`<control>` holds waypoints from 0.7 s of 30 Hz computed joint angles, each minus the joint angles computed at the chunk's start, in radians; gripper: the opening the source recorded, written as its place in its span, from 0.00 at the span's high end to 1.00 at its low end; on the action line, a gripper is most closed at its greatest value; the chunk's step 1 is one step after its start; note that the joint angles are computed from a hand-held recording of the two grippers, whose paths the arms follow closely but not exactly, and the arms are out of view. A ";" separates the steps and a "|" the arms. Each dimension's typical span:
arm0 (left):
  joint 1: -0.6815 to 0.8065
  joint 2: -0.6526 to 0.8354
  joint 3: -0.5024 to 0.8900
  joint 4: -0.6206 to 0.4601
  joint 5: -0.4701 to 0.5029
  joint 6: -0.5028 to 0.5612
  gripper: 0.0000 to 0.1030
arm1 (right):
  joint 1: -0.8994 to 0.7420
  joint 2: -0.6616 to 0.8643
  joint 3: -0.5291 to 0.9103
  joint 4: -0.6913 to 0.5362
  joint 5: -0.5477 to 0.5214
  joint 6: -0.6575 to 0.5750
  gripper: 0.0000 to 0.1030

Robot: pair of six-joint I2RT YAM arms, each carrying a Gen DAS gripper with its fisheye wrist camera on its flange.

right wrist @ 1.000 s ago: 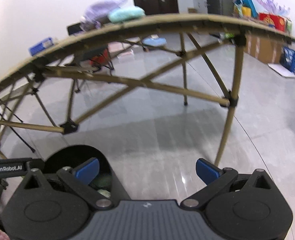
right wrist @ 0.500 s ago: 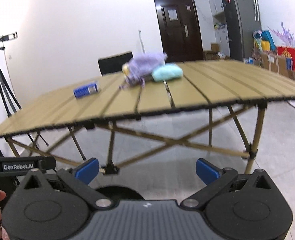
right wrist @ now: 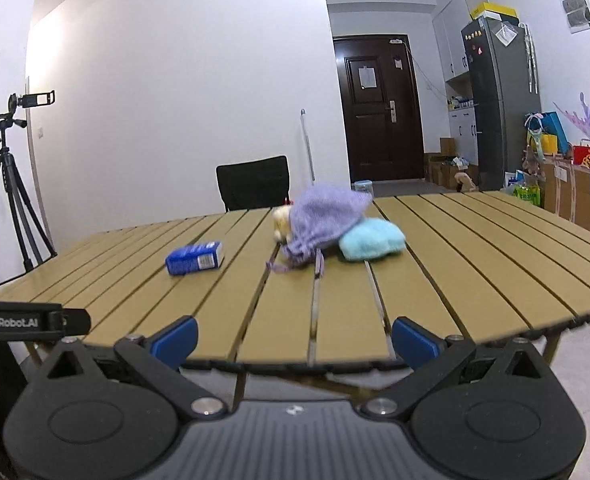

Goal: Collect trash
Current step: 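Move both tools back toward the items on the table, then grasp the blue tissue pack with the left tool while right tool grasps the purple drawstring bag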

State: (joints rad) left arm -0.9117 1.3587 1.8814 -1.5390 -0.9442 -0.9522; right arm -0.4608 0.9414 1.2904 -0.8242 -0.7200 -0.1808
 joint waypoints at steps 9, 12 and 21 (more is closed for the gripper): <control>0.251 0.050 0.061 0.231 0.137 0.324 0.00 | 0.219 0.179 0.095 0.176 0.218 0.122 0.00; 0.338 0.081 0.082 0.286 0.198 0.402 0.00 | 0.274 0.255 0.152 0.203 0.277 0.136 0.00; 0.508 0.205 0.167 0.381 0.322 0.540 0.00 | 0.417 0.491 0.356 0.230 0.449 0.130 0.00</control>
